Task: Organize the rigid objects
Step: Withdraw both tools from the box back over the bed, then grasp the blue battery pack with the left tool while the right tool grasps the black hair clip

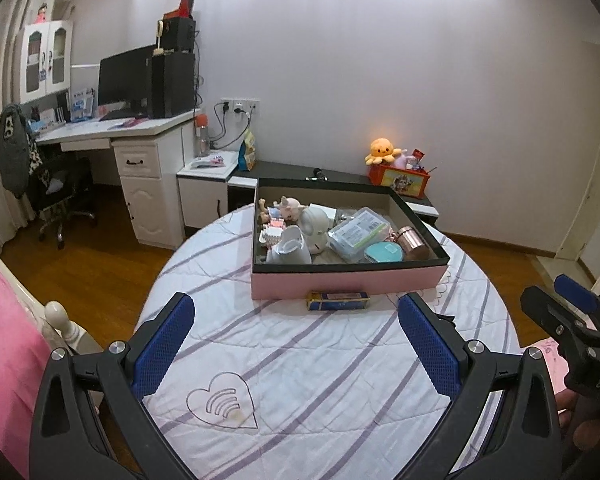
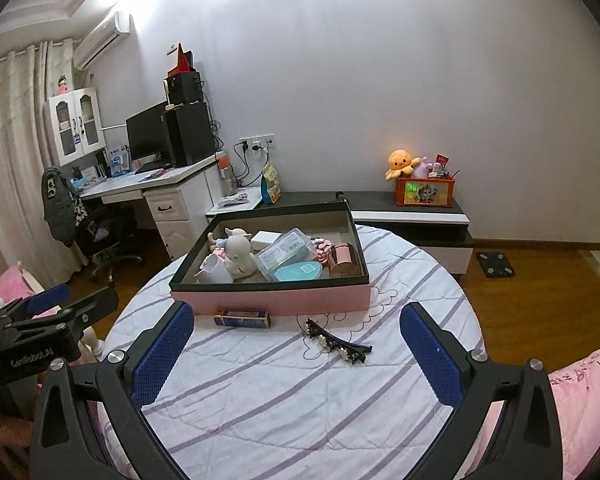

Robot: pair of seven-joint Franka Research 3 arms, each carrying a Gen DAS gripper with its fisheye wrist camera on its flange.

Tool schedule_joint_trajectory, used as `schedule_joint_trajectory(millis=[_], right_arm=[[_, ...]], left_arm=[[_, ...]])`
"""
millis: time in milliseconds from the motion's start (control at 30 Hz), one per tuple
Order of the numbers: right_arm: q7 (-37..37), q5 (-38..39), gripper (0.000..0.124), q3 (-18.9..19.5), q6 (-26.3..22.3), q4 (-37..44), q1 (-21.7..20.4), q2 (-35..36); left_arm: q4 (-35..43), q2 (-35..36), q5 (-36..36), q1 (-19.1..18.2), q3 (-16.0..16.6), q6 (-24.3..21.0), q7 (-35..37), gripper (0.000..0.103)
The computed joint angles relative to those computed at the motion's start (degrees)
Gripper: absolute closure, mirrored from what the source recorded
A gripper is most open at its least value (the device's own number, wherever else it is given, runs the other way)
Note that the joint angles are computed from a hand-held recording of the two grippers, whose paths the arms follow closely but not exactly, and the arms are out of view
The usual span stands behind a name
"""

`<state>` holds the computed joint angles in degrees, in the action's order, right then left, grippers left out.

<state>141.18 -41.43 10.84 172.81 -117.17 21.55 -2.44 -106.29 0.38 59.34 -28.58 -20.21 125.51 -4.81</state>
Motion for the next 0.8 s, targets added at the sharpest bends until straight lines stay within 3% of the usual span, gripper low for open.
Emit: schedule_joint_trajectory(millis=[233,800], right_arm=[[-0.95,1.84,0.021,-0.28,-0.75,-0.84,-0.27,0.04],[-17.14,18.63,0.021,-5.11,-8.28,4.84,3.51,8.89]], left_arm=[[0.50,1.52,-1.54,-0.24,0.32,1.14,1.40,0.000],[8.37,13.14,-6.15,-1.14,5.16,6.62,6.37,0.000]])
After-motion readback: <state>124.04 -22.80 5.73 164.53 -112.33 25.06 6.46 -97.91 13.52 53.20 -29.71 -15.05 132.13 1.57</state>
